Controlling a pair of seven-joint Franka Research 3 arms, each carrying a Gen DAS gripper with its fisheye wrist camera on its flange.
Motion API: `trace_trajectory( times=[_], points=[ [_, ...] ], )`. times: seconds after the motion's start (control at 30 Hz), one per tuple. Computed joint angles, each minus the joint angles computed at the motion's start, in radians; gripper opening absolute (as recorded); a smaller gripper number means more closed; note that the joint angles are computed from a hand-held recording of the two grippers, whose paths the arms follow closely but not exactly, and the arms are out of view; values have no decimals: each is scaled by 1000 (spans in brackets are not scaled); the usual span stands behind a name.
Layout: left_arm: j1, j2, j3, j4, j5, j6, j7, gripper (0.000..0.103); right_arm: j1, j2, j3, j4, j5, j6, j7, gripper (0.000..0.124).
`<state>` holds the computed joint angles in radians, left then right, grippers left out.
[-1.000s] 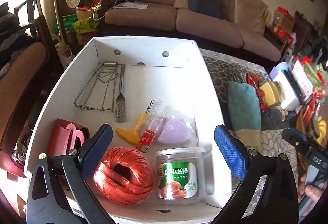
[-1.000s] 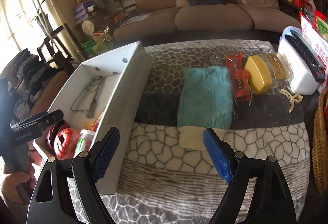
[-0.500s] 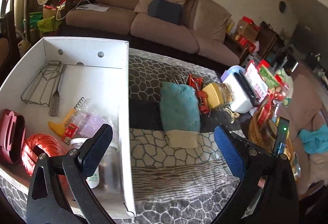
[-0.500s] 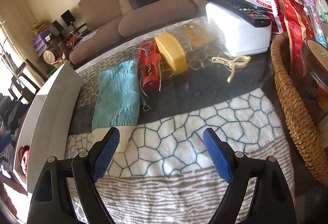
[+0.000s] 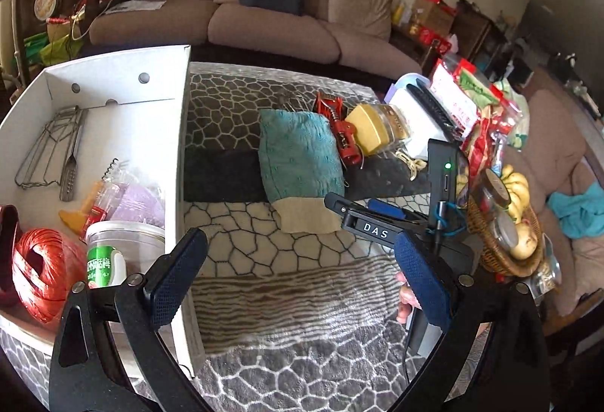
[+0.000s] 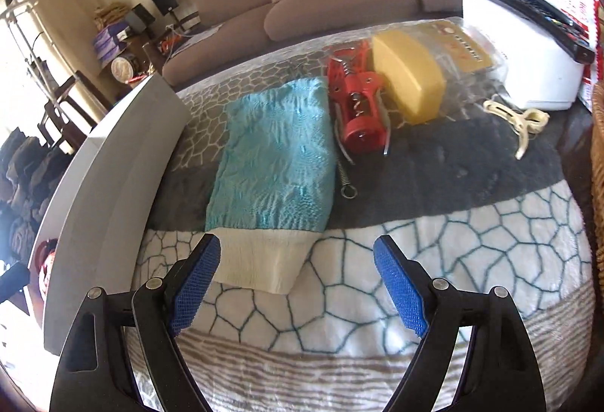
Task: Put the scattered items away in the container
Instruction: 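Reach the right tool to the wire whisk and close on it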
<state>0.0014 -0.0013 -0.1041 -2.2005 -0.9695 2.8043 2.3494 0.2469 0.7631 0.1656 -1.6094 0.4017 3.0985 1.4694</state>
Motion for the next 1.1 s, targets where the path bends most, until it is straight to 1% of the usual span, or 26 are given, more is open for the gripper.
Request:
trace_trajectory(
  times=[0.03,0.13,0.17,0.2,0.23,0.27,0.3,0.33,0.37,0.4,0.43,0.47,0.5,0.6,0.63,0.73,0.83,0.87,0.9,0.93,1.0,1.03,1.1],
  points=[
    [5,1,5,1,-4,1,-1,99,28,20,-31,29,-5,-14,23,85],
    [23,9,16,9,-4,-11,-14,99,59,74,-58,95,-18,-20,57,83],
    [29,14,18,13,4,-16,-24,99,96,88,-102,115,-33,-29,83,81],
    [35,21,19,18,10,-20,-30,99,142,101,-160,137,-57,-53,115,77],
    [41,23,18,20,14,-28,-34,99,192,115,-226,163,-91,-95,153,59],
    [45,26,17,23,17,-34,-35,99,235,124,-284,178,-133,-123,199,54],
    [50,27,16,25,17,-39,-33,99,254,123,-306,178,-156,-127,220,52],
    [53,27,14,27,13,-41,-28,99,249,119,-294,180,-137,-129,191,36],
    [57,26,13,28,5,-45,-20,99,222,109,-258,174,-172,-124,198,27],
    [60,26,13,30,1,-51,-17,99,225,99,-257,162,-186,-112,203,27],
    [62,26,13,33,-5,-57,-14,99,225,85,-252,143,-197,-94,203,24],
    [64,25,13,35,-11,-62,-12,99,214,70,-234,124,-201,-78,194,21],
    [65,25,13,37,-14,-68,-11,99,194,53,-206,101,-198,-65,181,21],
    [70,24,16,39,-6,-82,-14,99,109,-14,-93,10,-157,-39,122,20],
    [71,23,16,40,-6,-82,-14,99,80,-42,-56,-30,-139,-35,100,20],
    [75,20,19,43,-18,-92,-14,99,20,-131,24,-150,-88,-35,37,20],
    [75,18,20,45,-27,-105,-9,99,-56,-222,128,-285,-13,-30,-47,20],
    [73,17,19,44,-25,-104,-10,99,-60,-244,138,-316,4,-39,-64,20],
    [71,16,17,41,-20,-103,-13,99,-49,-263,130,-339,13,-60,-71,20],
    [68,16,16,39,-13,-103,-15,99,-25,-278,104,-358,15,-80,-65,24],
    [59,17,10,33,12,-101,-25,99,17,-302,54,-391,20,-93,-45,37],
    [54,19,7,32,27,-98,-31,99,25,-311,40,-404,29,-82,-39,48],
    [43,21,-1,27,54,-93,-39,99,5,-323,49,-415,67,-44,-44,55]
  ],
)
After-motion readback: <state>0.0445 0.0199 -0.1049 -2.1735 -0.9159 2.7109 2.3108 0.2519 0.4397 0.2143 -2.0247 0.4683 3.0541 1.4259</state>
